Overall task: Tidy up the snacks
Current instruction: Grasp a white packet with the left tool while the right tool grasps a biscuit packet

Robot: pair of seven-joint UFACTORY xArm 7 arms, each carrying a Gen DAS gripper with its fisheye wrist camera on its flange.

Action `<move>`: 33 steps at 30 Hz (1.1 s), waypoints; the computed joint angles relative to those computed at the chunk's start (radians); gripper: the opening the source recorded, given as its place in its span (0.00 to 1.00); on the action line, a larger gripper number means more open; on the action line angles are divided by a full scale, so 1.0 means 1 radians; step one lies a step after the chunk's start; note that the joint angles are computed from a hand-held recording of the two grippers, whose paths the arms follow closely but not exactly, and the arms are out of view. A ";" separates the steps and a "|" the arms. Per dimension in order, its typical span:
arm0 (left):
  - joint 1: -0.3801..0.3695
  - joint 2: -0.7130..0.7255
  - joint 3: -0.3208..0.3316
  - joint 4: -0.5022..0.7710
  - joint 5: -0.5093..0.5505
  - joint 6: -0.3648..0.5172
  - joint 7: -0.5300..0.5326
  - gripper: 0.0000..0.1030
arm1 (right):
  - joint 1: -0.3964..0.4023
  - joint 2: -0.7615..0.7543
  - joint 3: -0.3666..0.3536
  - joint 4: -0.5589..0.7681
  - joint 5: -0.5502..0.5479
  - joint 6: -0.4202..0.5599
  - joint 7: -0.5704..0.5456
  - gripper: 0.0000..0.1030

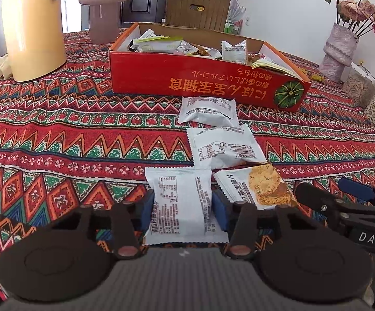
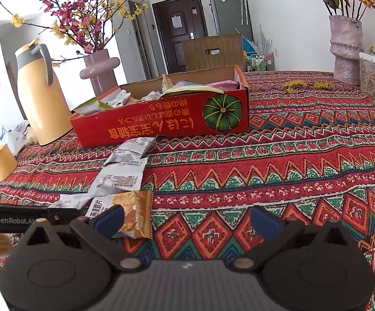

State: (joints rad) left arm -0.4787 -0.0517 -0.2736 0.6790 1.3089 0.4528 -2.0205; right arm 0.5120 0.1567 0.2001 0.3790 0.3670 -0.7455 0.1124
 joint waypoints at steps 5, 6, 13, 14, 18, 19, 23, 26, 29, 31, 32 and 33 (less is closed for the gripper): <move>0.001 -0.028 -0.006 -0.019 0.021 0.002 -0.026 0.46 | 0.019 -0.010 0.006 -0.001 0.041 0.003 -0.026 1.00; 0.003 -0.035 -0.008 -0.024 0.028 0.002 -0.033 0.46 | 0.023 -0.012 0.008 -0.002 0.048 0.003 -0.031 1.00; 0.019 -0.091 -0.021 -0.064 0.078 0.008 -0.078 0.46 | 0.057 -0.022 0.023 0.007 0.110 0.004 -0.077 1.00; 0.022 -0.101 -0.023 -0.071 0.086 0.006 -0.087 0.46 | 0.063 -0.022 0.025 0.010 0.122 0.007 -0.086 1.00; 0.038 -0.145 -0.030 -0.105 0.150 0.002 -0.152 0.46 | 0.091 -0.020 0.034 0.032 0.171 0.023 -0.129 1.00; 0.041 -0.154 -0.031 -0.112 0.158 0.003 -0.158 0.46 | 0.100 -0.018 0.036 0.040 0.190 0.028 -0.145 1.00; 0.058 -0.186 -0.023 -0.143 0.189 -0.017 -0.181 0.46 | 0.134 -0.003 0.041 0.078 0.254 0.049 -0.200 1.00; 0.073 -0.201 -0.013 -0.161 0.222 -0.041 -0.207 0.46 | 0.158 0.013 0.041 0.112 0.291 0.070 -0.239 1.00; 0.085 -0.214 -0.001 -0.178 0.259 -0.063 -0.237 0.46 | 0.182 0.033 0.035 0.149 0.326 0.092 -0.281 1.00; 0.092 -0.219 0.009 -0.186 0.286 -0.076 -0.258 0.46 | 0.199 0.046 0.030 0.175 0.350 0.106 -0.309 1.00; 0.094 -0.221 0.014 -0.189 0.300 -0.081 -0.269 0.46 | 0.206 0.052 0.027 0.187 0.361 0.114 -0.321 1.00; 0.096 -0.224 0.019 -0.193 0.313 -0.086 -0.279 0.46 | 0.213 0.059 0.024 0.200 0.371 0.121 -0.333 1.00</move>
State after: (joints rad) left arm -0.3827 -0.2760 -0.2544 0.4857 1.6215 0.3668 -2.2992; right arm 0.7252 0.2158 0.2237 0.5790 0.7376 -0.6248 -0.2208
